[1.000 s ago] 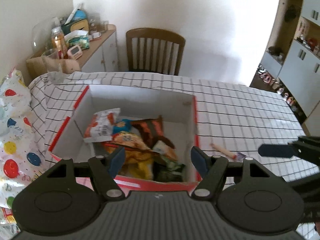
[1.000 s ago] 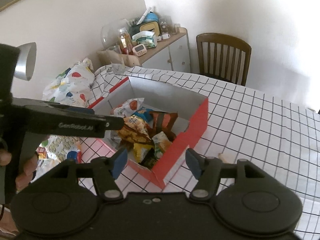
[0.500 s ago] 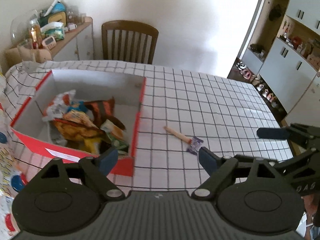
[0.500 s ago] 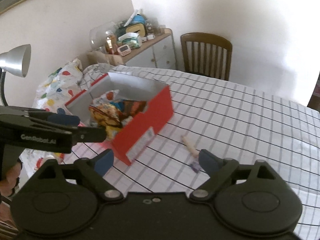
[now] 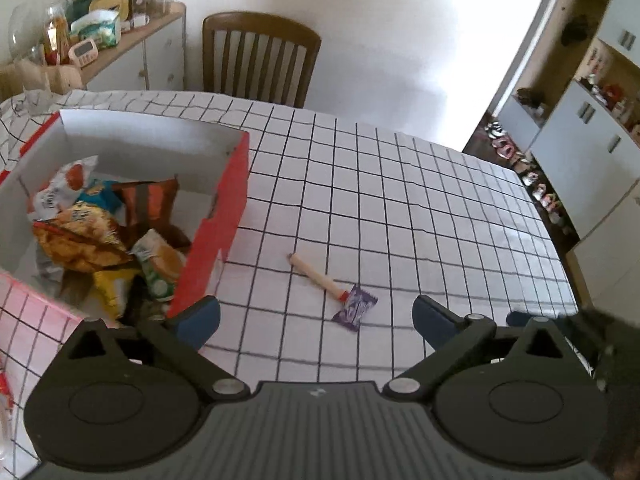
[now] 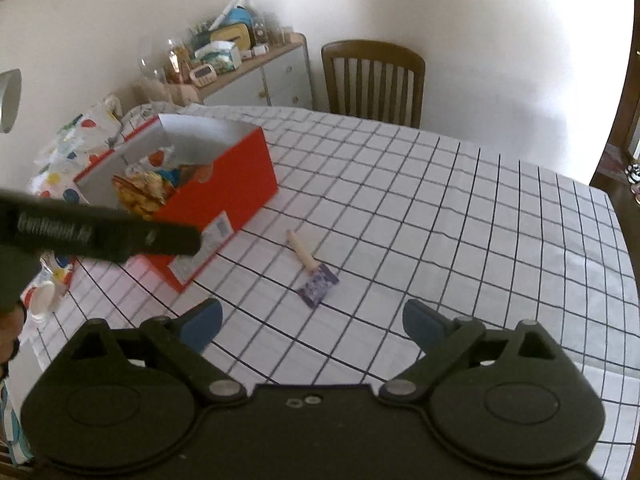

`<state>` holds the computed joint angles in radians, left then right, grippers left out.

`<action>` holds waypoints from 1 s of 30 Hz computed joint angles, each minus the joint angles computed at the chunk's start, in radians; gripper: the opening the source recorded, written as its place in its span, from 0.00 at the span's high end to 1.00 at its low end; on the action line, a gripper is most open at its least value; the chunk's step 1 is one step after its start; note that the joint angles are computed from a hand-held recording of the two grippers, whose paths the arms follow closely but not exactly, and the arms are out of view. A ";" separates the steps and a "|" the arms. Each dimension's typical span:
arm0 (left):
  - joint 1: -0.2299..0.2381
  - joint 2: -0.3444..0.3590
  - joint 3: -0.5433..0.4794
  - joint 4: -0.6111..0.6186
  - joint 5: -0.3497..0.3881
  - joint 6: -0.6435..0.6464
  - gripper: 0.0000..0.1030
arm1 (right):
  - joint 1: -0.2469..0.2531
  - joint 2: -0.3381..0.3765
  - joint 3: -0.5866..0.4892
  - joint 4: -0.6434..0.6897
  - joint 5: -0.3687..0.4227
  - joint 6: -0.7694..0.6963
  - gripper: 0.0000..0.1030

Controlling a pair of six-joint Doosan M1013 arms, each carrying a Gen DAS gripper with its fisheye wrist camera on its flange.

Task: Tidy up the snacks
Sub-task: 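Grasp the wooden stick with the left tool while the right tool grasps the purple candy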

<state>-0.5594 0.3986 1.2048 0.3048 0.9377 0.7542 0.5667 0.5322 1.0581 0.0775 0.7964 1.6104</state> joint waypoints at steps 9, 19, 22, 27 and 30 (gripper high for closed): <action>0.015 0.128 -0.167 -0.064 0.137 -0.021 0.00 | -0.013 0.044 -0.030 0.032 0.011 -0.030 0.13; 0.052 0.222 -0.261 -0.167 0.211 -0.035 0.01 | -0.021 0.111 -0.094 0.068 0.038 -0.071 0.28; 0.056 0.237 -0.271 -0.173 0.212 -0.040 0.01 | -0.022 0.134 -0.117 0.078 0.045 -0.069 0.32; 0.067 0.249 -0.270 -0.203 0.189 -0.059 0.11 | -0.023 0.168 -0.158 0.084 0.070 -0.060 0.44; 0.068 0.260 -0.281 -0.210 0.198 -0.056 0.27 | -0.022 0.181 -0.174 0.086 0.081 -0.068 0.47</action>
<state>-0.4918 0.6583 0.9240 0.0952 1.1355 0.6985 0.5450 0.7128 0.8841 0.1634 0.8769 1.5423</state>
